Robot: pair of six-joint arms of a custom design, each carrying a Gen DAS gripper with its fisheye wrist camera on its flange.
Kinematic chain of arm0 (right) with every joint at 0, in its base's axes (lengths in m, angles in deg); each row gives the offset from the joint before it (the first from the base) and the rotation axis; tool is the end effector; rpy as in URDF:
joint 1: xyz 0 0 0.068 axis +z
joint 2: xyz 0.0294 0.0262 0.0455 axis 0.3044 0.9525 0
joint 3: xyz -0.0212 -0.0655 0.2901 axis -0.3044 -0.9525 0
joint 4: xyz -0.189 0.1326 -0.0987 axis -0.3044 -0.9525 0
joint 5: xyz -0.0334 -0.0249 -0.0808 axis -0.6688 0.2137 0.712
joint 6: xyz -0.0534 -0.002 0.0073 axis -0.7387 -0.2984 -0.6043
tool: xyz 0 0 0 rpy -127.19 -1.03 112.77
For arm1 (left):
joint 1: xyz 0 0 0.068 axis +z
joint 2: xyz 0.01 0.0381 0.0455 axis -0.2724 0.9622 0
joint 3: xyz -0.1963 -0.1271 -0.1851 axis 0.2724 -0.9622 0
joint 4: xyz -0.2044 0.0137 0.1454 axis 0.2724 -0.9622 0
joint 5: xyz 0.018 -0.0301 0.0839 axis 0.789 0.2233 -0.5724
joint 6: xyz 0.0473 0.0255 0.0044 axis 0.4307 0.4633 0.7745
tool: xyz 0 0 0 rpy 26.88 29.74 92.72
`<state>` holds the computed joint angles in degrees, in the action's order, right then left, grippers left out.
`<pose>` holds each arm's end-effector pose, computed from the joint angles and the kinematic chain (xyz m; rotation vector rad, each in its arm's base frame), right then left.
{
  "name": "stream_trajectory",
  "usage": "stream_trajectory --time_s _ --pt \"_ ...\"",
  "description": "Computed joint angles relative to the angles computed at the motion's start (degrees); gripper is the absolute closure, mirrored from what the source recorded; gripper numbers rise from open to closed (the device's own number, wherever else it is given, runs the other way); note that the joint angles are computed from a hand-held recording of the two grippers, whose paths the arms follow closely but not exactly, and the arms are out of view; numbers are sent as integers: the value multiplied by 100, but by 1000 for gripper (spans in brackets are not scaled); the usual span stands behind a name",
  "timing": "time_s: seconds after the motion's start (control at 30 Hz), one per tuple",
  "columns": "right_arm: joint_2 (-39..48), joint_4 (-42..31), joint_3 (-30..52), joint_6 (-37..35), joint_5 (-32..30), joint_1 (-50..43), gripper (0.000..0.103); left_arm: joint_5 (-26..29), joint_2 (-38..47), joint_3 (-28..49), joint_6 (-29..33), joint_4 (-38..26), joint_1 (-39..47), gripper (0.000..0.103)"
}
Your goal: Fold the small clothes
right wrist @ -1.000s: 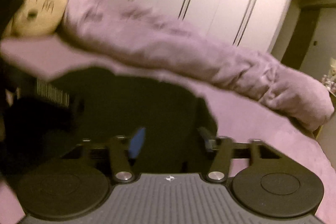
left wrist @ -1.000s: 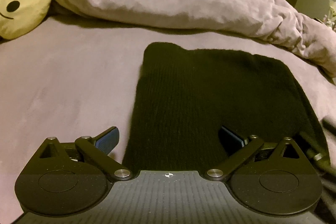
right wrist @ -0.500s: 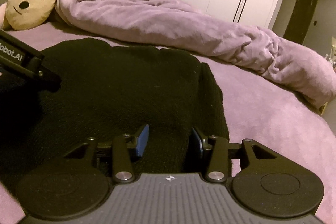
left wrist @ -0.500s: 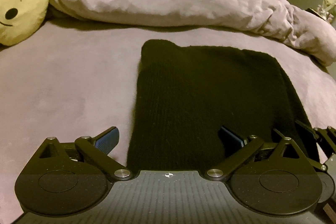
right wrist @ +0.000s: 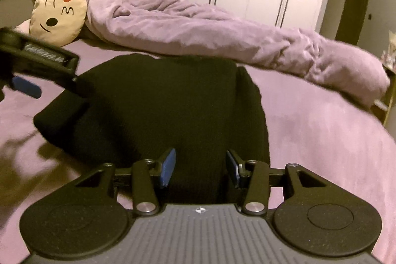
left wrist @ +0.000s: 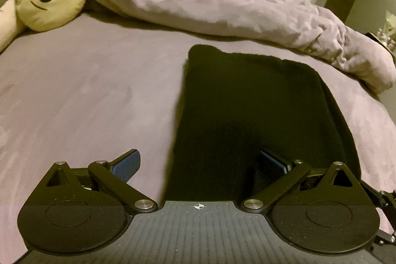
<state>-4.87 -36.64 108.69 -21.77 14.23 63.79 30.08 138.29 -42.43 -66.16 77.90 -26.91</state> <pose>0.1747 0.1450 0.1554 0.1458 2.2258 -0.2387 0.3207 -0.0697 0.1720 0.2675 2.3969 -0.3394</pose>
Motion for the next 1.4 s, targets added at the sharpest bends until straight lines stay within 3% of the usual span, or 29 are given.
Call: stream_trajectory --time_s 0.2,0.57,0.73,0.93,1.17,1.27,1.4 --pt "451 -53 167 -154 -158 -279 60 -48 -53 -104 135 -184 -13 0" --pt "444 -266 146 479 -228 -641 61 -152 -196 -260 419 -112 -3 0" --pt "627 184 -39 431 -415 -928 59 -144 -139 -219 450 -115 43 0" --pt "-473 -303 32 400 -400 -747 53 -224 -135 -140 378 78 -3 0" --pt "-61 329 632 -926 -544 -1443 53 -389 382 730 416 -177 -252 0" --pt "372 822 1010 -1378 -1165 -2044 53 -687 727 1175 477 -164 -401 0" --pt "1243 851 1680 -1462 -1940 -2880 53 -825 1180 1739 554 -391 -485 0"
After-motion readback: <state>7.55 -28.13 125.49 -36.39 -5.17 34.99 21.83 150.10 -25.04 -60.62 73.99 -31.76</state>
